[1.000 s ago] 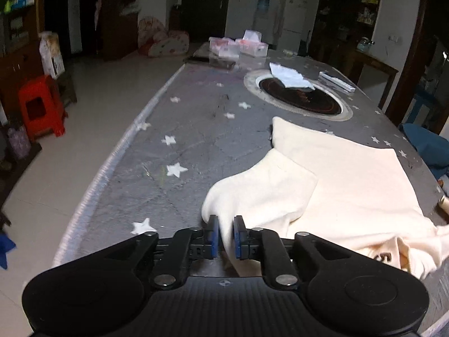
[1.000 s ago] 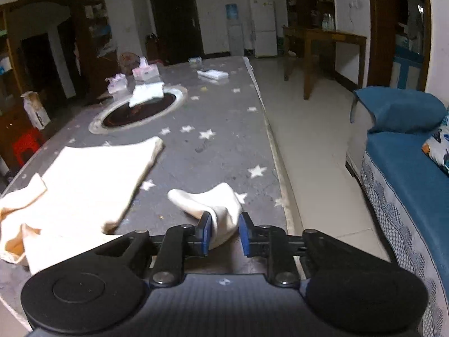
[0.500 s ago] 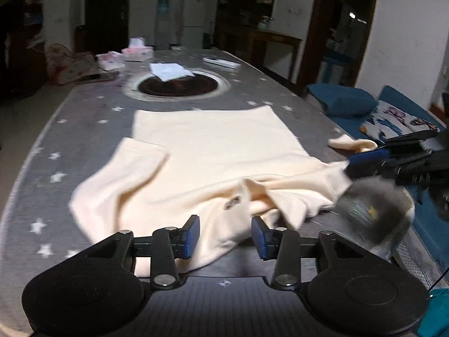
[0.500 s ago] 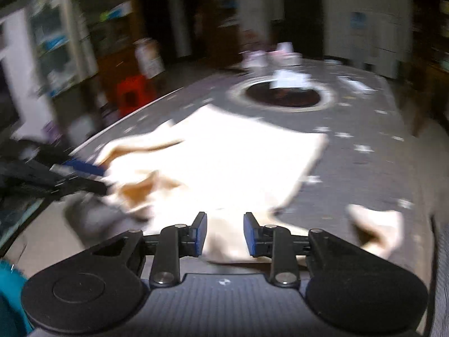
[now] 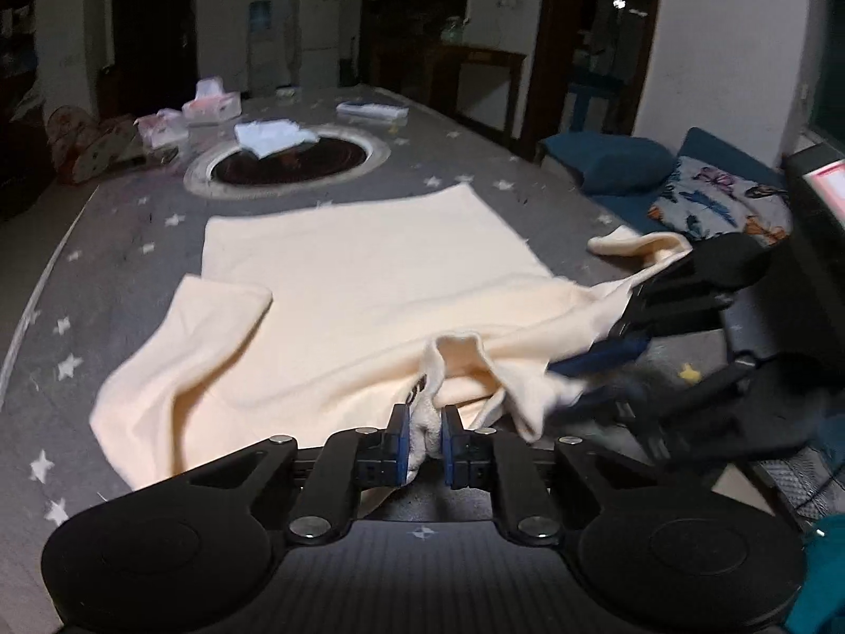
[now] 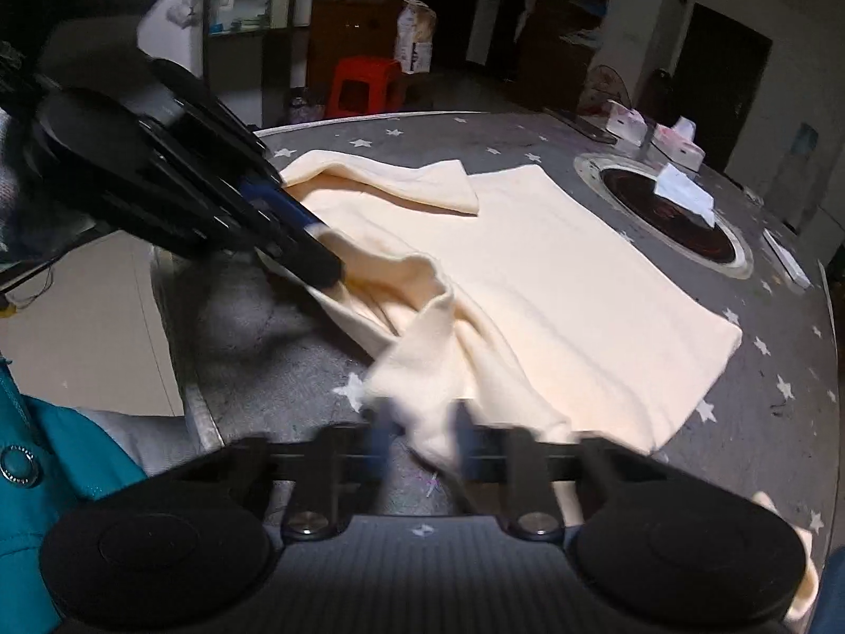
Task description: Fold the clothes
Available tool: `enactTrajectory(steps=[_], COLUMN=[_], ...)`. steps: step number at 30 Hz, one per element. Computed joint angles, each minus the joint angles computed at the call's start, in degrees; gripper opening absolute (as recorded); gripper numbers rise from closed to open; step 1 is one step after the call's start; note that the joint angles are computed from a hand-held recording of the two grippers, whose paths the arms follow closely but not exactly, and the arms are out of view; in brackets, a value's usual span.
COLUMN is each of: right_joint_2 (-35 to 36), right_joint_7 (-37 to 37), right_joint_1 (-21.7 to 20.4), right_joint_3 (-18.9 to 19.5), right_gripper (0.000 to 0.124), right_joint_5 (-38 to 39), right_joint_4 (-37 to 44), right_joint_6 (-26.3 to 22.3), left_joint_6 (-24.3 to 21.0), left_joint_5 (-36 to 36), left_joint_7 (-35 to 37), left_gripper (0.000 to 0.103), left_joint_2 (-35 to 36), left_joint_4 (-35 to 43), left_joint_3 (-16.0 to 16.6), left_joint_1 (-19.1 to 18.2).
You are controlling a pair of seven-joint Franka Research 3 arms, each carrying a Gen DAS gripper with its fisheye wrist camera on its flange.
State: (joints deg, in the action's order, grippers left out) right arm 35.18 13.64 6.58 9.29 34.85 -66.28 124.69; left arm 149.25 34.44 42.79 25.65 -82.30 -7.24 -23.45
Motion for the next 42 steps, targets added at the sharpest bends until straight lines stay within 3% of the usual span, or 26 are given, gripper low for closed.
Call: enactTrajectory(steps=[2,8,10,14,18,21,23,28,35,39,42], right_joint_2=[0.65,6.71,7.35,10.12,8.67,6.17,5.52,3.15,5.84,11.23,10.39], right_joint_7=[1.21,5.65,5.47,7.05,6.65,6.85,7.48,9.24,21.13,30.36,31.88], right_joint_1=[-0.45,-4.07,-4.17,-4.38,-4.55,-3.96,-3.58,-4.09,-3.20,-2.47,-2.72], right_joint_3=[0.00,0.34,-0.10,-0.10,0.52,0.36,0.13,-0.57,-3.72,-5.35,-5.35], right_gripper=[0.008,0.008,0.011,0.016,0.017,0.017,0.020,0.023,0.028,0.028,0.029], right_joint_5=[0.13,-0.22,-1.11,-1.80,0.01,1.12,1.16,2.61,-0.01,-5.95,-8.10], right_joint_4=[1.57,16.75,18.40,23.74,20.96,15.18,12.82,7.17,9.38,15.79,12.46], right_joint_6=[-2.24,-22.89,-25.29,-28.96,-24.38,-18.90,-17.70,-13.97,0.30,3.12,10.14], left_joint_6=[1.94,6.84,6.30,6.26,9.43,11.01,12.25,10.09,6.77,8.06,8.42], left_joint_5=[-0.71,-10.95,-15.78,-18.32,-17.43,-14.62,-13.77,-15.86,-20.50,-20.68,-21.09], left_joint_7=[1.95,15.80,20.22,23.21,23.04,19.45,17.28,15.01,19.43,19.89,19.98], left_gripper=[0.013,0.014,0.017,0.019,0.019,0.019,0.019,0.019,0.020,0.029,0.029], left_joint_2=[-1.78,-6.47,-6.66,-6.80,-7.54,-6.51,-4.85,2.08,7.87,7.27,6.88], left_joint_4=[-2.38,-10.28,-11.22,-11.58,-12.11,-10.32,-8.40,-0.66,4.73,3.40,2.74], left_joint_3=[-0.83,-6.53,-8.14,-7.74,-6.22,-4.02,-3.23,-3.70,-6.33,-5.78,-5.74], left_joint_1=[1.02,6.40,7.56,6.83,6.04,4.76,4.41,4.85,5.41,4.70,4.73])
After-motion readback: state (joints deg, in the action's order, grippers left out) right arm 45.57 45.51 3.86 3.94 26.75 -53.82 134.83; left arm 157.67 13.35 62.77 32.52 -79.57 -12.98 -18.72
